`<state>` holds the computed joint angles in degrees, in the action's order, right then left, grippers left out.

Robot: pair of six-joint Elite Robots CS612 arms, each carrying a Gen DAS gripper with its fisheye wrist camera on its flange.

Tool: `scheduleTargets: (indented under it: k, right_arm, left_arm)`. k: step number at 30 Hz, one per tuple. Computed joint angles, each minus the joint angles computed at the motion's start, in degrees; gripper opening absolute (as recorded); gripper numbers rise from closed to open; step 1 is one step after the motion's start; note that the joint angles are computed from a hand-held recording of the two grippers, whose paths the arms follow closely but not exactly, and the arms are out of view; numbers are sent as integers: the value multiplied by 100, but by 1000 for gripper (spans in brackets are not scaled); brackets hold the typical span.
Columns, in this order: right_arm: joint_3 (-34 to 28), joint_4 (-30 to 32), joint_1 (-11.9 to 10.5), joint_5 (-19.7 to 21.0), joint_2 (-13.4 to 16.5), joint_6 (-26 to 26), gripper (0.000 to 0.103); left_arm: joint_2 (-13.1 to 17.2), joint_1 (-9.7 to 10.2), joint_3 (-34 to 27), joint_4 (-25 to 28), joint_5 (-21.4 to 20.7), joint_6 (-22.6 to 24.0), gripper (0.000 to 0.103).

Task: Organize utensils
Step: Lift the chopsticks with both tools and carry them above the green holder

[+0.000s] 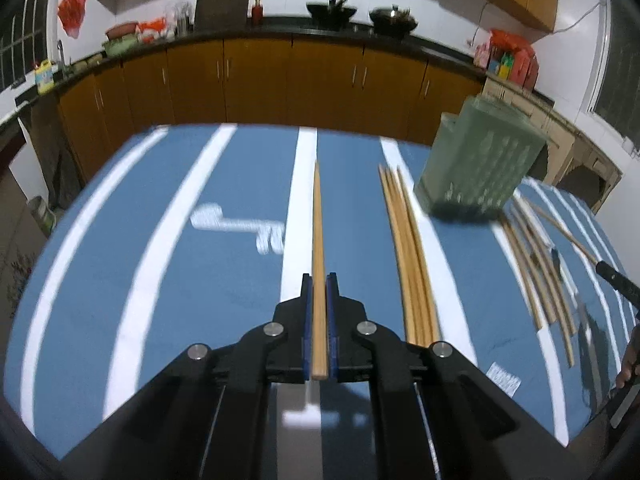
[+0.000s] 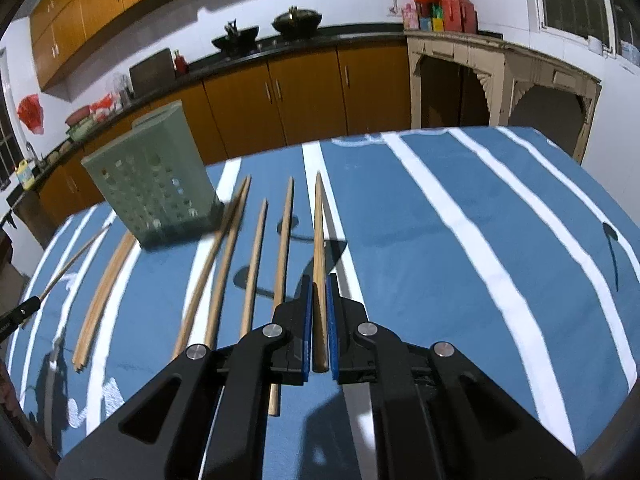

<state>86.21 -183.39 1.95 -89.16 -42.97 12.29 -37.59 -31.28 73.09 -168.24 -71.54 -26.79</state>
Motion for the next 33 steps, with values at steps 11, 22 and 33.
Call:
scheduleTargets:
  k: [11,22,33]
  right_arm:
    - [-63,-832,-21,-160,-30,60,8]
    - [-317,-1000,-24,-159,16,39,8]
    - [-616,-1309,-86,-23,-9,204,8]
  left_arm:
    - [-110,-10,16,-1230,400,155,8]
    - [-81,11,-264,-1522,583,346,8]
    - [-79,43,-566,-1729,599,568,7]
